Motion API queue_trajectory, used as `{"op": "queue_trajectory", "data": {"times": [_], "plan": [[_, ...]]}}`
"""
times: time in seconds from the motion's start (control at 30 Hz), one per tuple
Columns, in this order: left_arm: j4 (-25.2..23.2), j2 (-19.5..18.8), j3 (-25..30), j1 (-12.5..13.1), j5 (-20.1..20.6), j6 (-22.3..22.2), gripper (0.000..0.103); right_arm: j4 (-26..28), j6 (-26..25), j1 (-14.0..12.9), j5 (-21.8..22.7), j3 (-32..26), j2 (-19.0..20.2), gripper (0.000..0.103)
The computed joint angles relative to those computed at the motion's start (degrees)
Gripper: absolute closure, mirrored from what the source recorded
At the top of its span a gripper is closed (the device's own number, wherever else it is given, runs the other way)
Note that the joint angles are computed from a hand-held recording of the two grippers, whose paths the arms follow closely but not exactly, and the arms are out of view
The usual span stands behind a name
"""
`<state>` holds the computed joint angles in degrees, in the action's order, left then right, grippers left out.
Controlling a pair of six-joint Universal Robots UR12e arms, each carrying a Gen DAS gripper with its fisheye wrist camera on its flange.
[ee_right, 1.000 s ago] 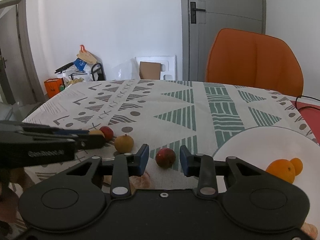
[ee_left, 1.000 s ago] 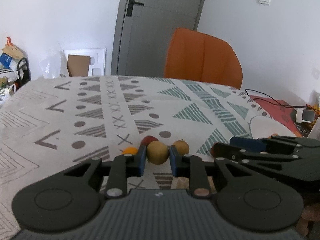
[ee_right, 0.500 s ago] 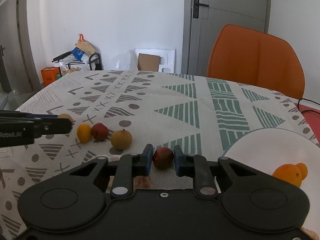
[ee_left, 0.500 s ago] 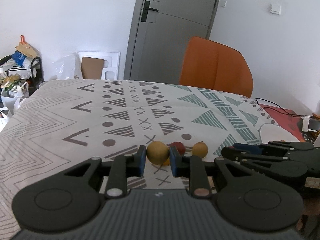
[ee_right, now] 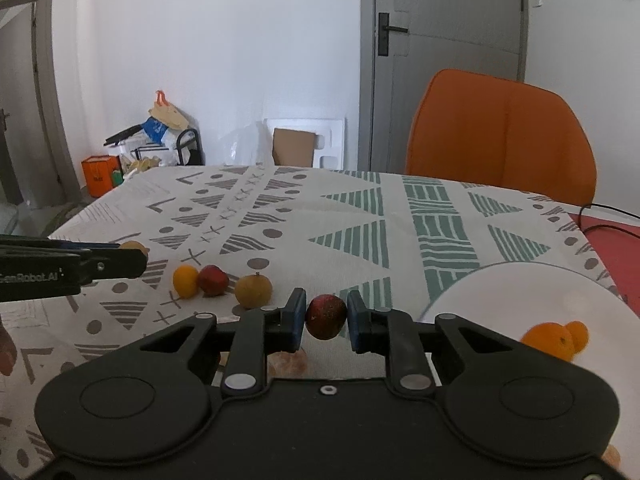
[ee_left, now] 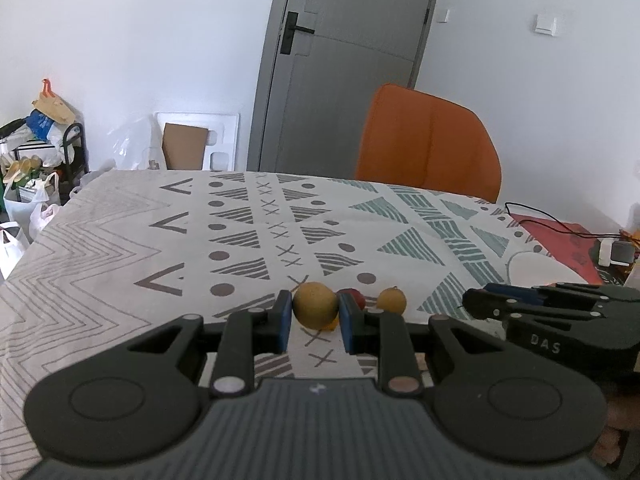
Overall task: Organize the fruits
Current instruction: 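Carry both held fruits onto the white plate and open both tools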
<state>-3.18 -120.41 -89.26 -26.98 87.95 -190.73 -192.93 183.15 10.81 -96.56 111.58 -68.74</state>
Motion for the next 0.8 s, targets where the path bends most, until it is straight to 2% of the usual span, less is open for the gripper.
{"op": "queue_trajectory", "data": {"times": [0.33,0.8], "plan": [[0.18,-0.20,0.39,-0.85,-1.97,1.55,0.080,-2.78,3.83,-1.01,-0.35,4.11,-3.01,0.083],[-0.20,-1.14,2.34,-2.55,-4.45,4.04,0.080,-6.29,7.53,-2.48,-4.59,8.74,-5.54,0.083]]}}
